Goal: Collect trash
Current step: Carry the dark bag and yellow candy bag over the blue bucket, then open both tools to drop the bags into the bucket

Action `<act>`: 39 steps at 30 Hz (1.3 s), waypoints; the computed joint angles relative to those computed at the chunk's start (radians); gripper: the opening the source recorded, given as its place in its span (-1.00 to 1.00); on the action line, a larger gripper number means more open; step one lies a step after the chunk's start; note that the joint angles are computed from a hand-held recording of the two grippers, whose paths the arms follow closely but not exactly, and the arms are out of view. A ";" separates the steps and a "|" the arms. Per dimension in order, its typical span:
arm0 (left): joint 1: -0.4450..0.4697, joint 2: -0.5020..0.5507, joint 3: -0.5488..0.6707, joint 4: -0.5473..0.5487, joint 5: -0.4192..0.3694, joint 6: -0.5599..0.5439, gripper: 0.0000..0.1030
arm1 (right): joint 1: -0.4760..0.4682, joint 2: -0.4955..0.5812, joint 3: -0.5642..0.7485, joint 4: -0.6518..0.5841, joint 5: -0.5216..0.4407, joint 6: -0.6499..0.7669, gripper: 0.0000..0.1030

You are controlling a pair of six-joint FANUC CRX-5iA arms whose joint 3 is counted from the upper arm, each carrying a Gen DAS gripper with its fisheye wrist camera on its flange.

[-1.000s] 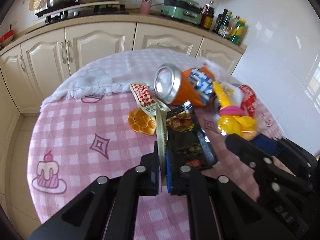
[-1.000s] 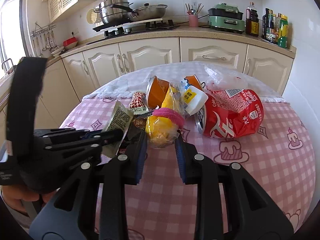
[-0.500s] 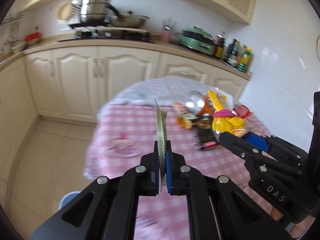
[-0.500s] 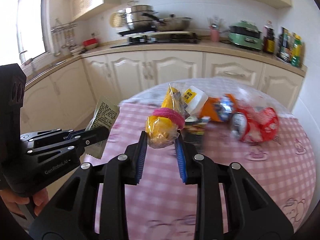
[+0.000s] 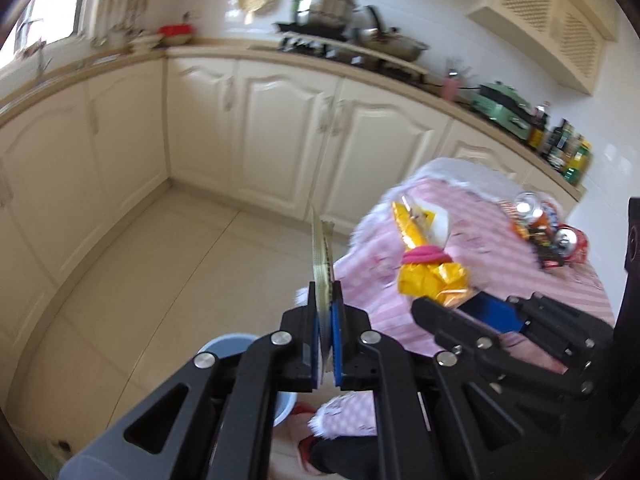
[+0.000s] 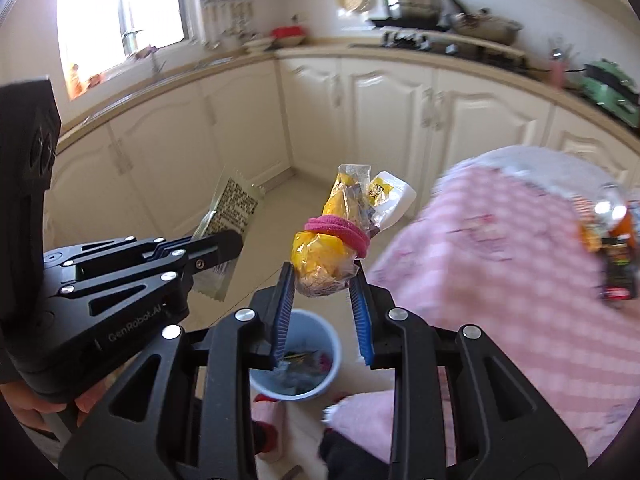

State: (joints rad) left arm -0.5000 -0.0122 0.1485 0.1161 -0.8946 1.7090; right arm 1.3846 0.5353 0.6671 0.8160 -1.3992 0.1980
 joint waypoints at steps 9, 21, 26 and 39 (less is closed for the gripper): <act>0.116 0.038 -0.131 0.045 -0.030 0.006 -0.90 | -0.066 0.197 0.200 -0.207 0.036 0.126 -0.46; 0.144 0.194 -0.113 0.049 -0.056 0.017 -0.88 | -0.143 0.235 0.139 -0.385 0.096 0.131 -0.46; 0.145 0.232 -0.091 0.038 -0.056 0.033 -0.22 | -0.154 0.247 0.139 -0.417 0.107 0.137 -0.46; 0.163 0.206 -0.111 -0.024 -0.065 0.108 0.05 | -0.164 0.281 0.185 -0.447 0.111 0.162 -0.46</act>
State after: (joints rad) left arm -0.3366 0.1935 0.0374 0.0922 -0.9597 1.8172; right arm 1.2206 0.8166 0.8526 0.3693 -1.2887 0.3600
